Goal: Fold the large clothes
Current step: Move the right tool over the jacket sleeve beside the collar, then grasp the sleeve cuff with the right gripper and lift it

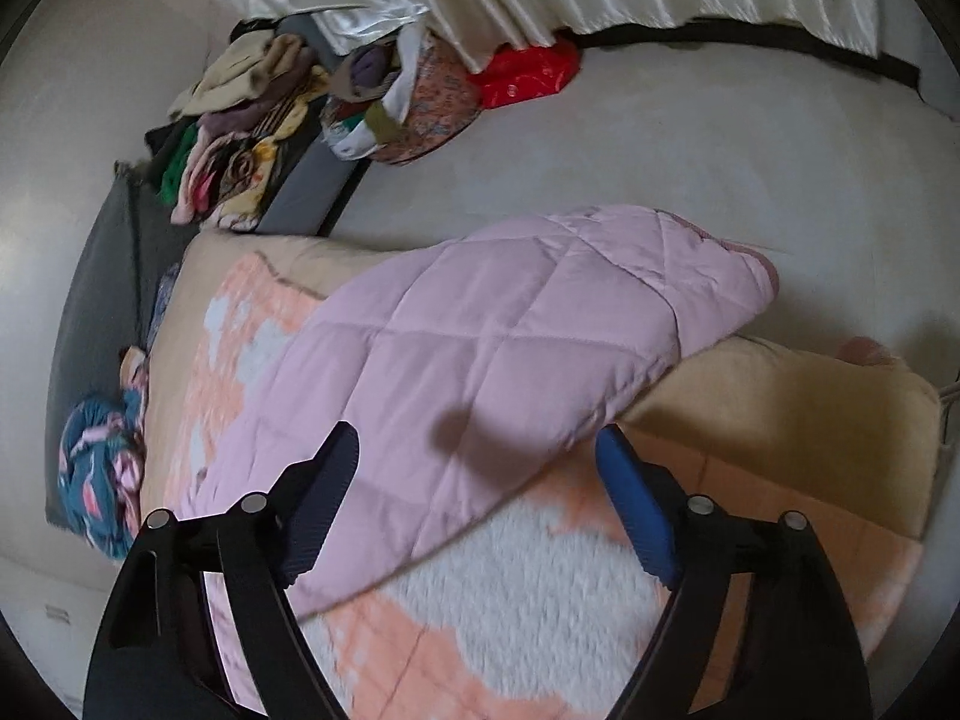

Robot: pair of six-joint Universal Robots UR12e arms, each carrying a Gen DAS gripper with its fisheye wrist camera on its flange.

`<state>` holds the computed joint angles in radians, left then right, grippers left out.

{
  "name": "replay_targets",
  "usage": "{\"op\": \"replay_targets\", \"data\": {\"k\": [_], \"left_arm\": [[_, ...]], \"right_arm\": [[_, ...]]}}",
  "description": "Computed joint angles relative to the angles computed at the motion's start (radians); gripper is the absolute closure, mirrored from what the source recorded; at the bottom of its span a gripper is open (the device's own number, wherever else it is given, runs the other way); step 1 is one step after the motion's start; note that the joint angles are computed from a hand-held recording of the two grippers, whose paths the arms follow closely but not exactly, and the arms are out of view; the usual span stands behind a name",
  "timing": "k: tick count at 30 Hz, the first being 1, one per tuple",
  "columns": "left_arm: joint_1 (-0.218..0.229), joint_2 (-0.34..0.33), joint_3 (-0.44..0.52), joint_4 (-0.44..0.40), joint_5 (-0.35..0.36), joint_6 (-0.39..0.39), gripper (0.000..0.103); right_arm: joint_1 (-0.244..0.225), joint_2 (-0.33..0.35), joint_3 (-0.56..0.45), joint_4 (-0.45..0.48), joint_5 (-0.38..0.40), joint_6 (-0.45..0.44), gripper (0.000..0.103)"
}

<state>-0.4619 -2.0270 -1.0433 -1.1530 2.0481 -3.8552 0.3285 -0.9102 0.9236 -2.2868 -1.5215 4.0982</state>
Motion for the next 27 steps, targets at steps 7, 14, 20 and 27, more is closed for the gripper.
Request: {"op": "replay_targets", "data": {"k": [7,14,20,27], "left_arm": [[0.036,0.05,-0.076,0.037,0.002,-0.034,0.009],[0.063,0.094,-0.123,-0.031,0.068,-0.111,0.009],[0.076,0.13,-0.167,0.013,0.053,-0.114,0.009],[0.105,0.189,-0.266,0.111,-0.008,-0.124,0.009]], "right_arm": [[-0.036,-0.006,0.107,-0.193,0.067,0.206,0.073],[0.007,0.004,0.019,-0.195,-0.103,-0.063,0.087],[0.055,0.03,-0.11,-0.192,-0.213,-0.311,0.088],[0.101,0.06,-0.218,-0.188,-0.277,-0.44,0.088]]}}
